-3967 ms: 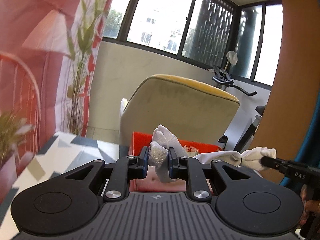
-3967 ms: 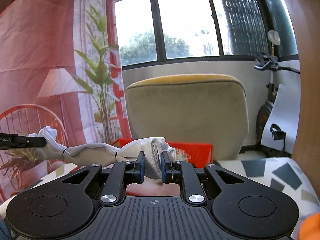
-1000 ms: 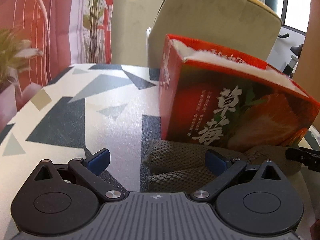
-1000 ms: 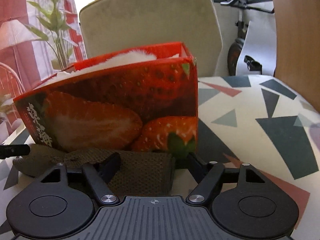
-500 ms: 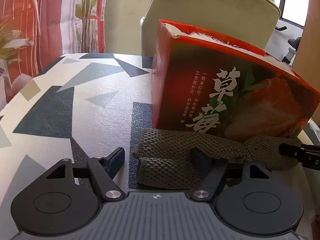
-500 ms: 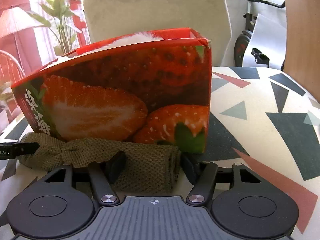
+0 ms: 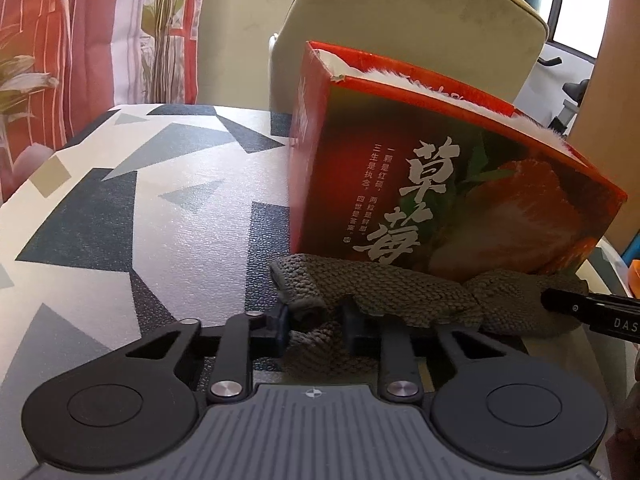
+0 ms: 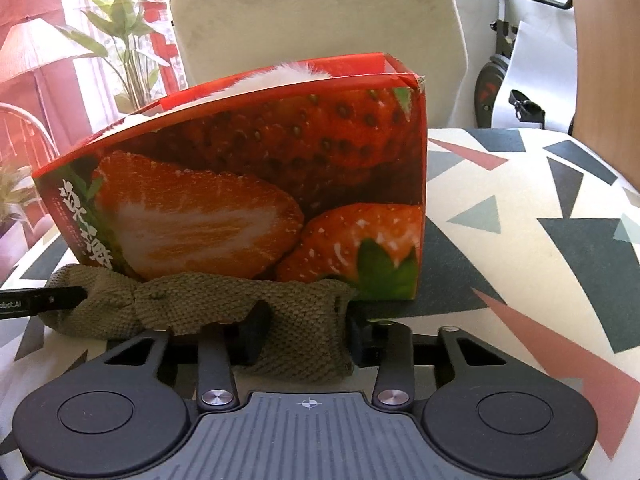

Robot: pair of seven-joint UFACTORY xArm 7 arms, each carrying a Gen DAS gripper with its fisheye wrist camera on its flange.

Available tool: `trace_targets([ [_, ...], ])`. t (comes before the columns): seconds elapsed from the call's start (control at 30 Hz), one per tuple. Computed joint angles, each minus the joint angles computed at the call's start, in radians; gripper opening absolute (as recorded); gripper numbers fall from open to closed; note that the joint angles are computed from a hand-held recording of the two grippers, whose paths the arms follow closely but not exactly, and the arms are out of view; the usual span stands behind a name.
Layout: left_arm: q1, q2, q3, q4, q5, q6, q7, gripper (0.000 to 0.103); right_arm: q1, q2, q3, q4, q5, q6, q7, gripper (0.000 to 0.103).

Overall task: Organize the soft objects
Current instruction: 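Close both tools on the grey-green rolled sock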

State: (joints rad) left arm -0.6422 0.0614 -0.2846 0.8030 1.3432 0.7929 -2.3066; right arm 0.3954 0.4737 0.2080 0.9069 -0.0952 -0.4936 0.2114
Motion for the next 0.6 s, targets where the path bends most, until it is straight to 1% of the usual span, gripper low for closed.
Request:
trace_targets([
  [0.03,-0.002,0.0,-0.002,0.001,-0.004,0.005,0.004,0.022,-0.003,-0.003,0.003,-0.004,-0.001,-0.002,0.004,0.027],
  [0.13,-0.009,-0.003,-0.007,0.005,-0.014,0.017,0.011,0.019,0.003,-0.018,0.0,-0.018,0.005,-0.006,0.006,0.018],
  [0.33,-0.014,-0.027,-0.015,-0.008,-0.036,0.036,0.014,0.018,0.0,-0.055,0.009,-0.056,-0.003,-0.013,0.018,0.014],
  [0.6,-0.025,-0.064,-0.045,-0.022,-0.059,0.078,0.004,0.017,-0.008,-0.118,0.021,-0.11,-0.029,-0.035,0.054,0.014],
])
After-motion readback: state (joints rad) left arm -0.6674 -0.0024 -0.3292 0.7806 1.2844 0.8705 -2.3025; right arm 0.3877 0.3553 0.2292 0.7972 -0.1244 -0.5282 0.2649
